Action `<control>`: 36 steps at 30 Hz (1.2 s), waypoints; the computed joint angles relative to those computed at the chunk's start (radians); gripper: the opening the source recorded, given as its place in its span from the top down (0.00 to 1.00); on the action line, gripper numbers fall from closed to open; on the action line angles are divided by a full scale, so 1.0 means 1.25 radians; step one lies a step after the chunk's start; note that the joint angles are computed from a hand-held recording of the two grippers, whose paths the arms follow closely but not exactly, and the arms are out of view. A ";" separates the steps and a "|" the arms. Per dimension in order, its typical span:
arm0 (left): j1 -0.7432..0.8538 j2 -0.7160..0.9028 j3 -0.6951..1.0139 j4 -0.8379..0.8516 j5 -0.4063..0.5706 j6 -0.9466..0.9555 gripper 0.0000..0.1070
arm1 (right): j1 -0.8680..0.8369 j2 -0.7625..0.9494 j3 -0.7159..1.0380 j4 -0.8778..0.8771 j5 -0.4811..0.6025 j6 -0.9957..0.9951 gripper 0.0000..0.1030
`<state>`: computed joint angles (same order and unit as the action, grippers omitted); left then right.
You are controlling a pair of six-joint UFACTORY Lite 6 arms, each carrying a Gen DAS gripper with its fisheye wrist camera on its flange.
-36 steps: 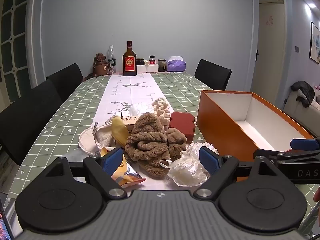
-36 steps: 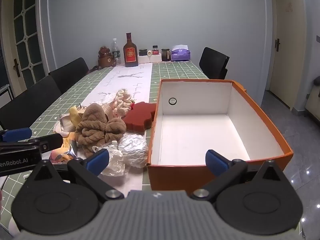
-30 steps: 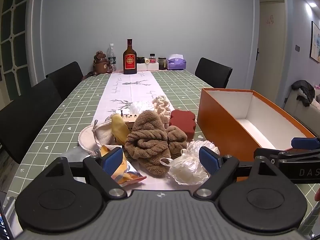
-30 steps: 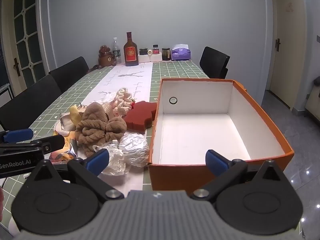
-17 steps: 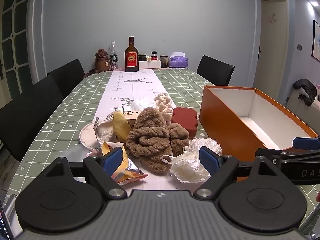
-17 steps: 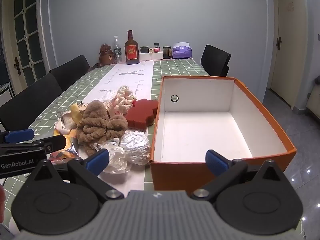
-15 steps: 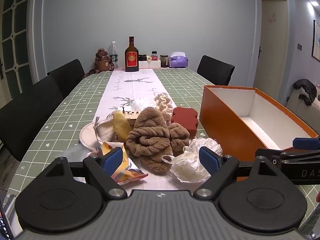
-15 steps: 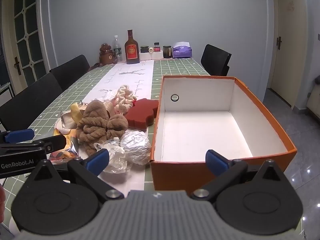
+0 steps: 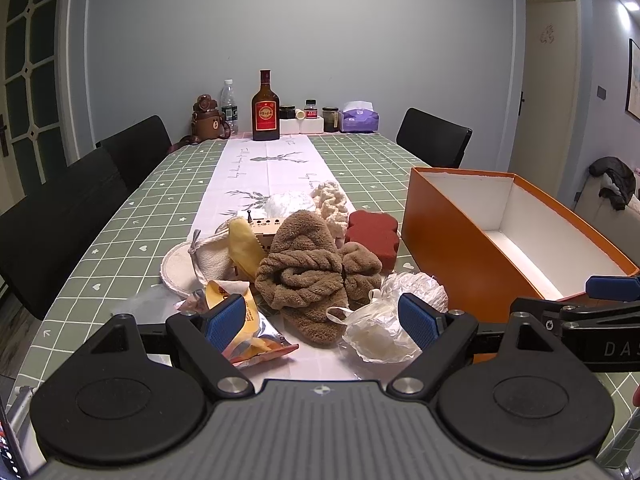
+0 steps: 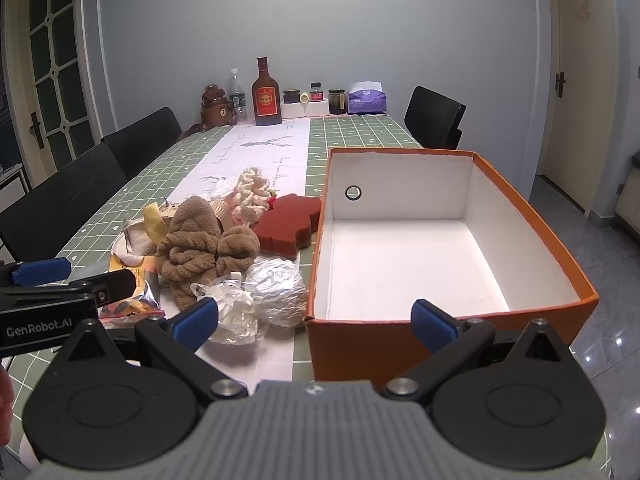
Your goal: Organize soft objects
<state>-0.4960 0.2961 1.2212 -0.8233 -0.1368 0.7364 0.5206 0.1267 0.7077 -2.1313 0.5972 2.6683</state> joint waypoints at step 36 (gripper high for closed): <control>-0.018 0.006 0.020 -0.238 0.000 0.240 0.06 | 0.003 0.002 0.003 -0.005 -0.009 -0.003 0.02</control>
<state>-0.5180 0.3036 1.2463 -1.1209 -0.1362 1.0365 0.5247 0.1289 0.7109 -2.1377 0.5861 2.6641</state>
